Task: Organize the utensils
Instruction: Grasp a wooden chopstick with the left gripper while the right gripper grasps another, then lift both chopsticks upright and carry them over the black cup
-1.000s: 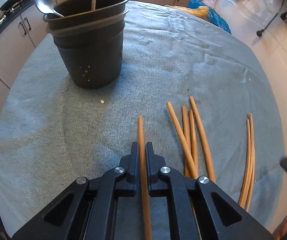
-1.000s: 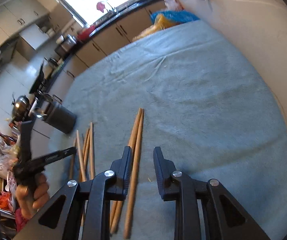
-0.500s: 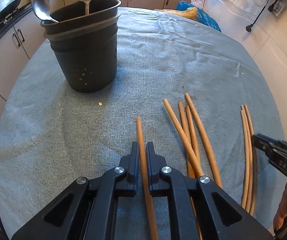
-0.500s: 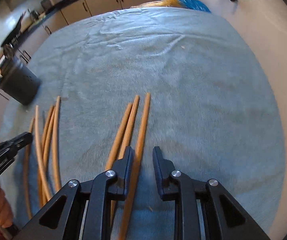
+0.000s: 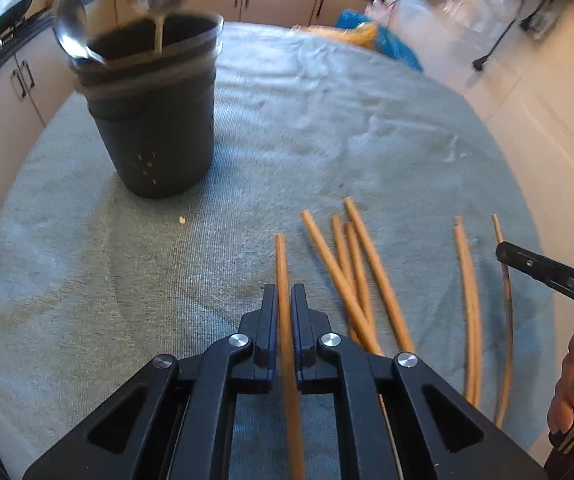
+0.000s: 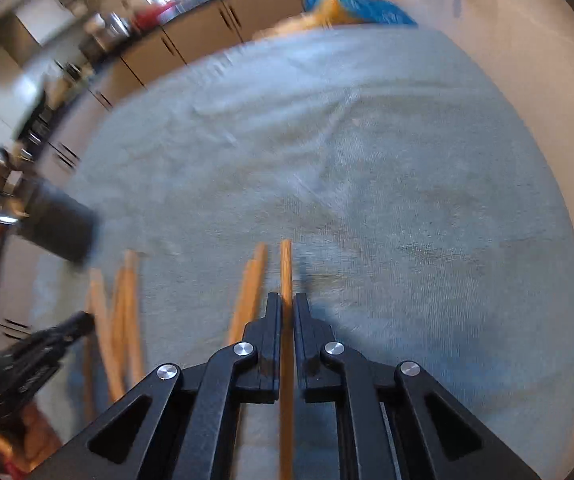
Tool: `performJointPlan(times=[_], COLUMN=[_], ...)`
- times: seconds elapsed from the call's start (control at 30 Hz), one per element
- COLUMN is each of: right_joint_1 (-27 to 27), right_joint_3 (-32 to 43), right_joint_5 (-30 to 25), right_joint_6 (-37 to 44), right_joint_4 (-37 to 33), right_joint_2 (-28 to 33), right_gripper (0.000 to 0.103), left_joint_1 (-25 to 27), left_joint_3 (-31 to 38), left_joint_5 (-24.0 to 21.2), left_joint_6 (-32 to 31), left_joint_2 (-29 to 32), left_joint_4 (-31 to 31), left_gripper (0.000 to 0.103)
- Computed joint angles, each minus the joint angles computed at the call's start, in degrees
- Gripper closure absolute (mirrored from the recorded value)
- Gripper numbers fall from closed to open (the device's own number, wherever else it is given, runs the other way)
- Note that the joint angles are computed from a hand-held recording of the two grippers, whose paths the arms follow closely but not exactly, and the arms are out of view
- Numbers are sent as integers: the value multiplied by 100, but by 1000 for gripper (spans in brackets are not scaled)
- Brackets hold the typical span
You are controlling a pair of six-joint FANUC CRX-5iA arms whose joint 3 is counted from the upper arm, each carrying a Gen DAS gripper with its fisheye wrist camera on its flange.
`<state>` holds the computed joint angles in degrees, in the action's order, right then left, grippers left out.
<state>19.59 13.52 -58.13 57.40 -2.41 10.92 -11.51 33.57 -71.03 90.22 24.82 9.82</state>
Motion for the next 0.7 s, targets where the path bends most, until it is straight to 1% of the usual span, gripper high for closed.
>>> performJointPlan(times=[0.03, 0.07, 0.13, 0.17, 0.23, 0.27, 0.33, 0.43, 0.5, 0.53, 0.63, 0.7], right_joint_1=[55, 161, 436, 552, 832, 961, 1097, 1134, 1085, 1056, 1106, 1155], right_joint_3=[-222, -502, -1151, -1403, -2113, -2531, -3134, -3861, -4098, -4132, -4207, -4264], right_joint_5=[248, 539, 1224, 1449, 2070, 2411, 2821, 3296, 3513, 3580, 3624, 3548], right_joint_6=[-27, -142, -503, -703, -1392, -1911, -2816, -4103, -4749, -4961, -5171, -5327], right_joint_4=[40, 220, 808, 1096, 2069, 2718, 3815, 5336, 6070, 6303, 6501, 6734], right_joint_2=[-212, -464, -996, -1191, -1683, -1937, -2280, -2653, -2702, -2659, -2693, -2719], right_gripper=[97, 97, 97, 97, 97, 96, 96, 96, 96, 96, 96, 96], left_joint_1=[6, 28, 52, 58, 75, 78, 70, 74, 65, 55, 49, 57], left_joint_3=[-119, -332, -645, -777, -1071, -1238, -1494, -1847, -1941, -2004, -2063, -2126], left_joint_5=[124, 340, 635, 759, 1056, 1228, 1511, 1984, 2209, 2339, 2471, 2523], left_joint_6=[-26, -90, -193, -232, -310, -372, -458, -506, -500, -490, -497, -538], left_joint_2=[-111, -285, -573, -705, -980, -1140, -1394, -1762, -1886, -1968, -2063, -2140], left_joint_4=[22, 110, 214, 244, 317, 346, 345, 346, 276, 234, 195, 209], left_gripper=[97, 97, 97, 97, 97, 97, 97, 97, 97, 97, 97, 97])
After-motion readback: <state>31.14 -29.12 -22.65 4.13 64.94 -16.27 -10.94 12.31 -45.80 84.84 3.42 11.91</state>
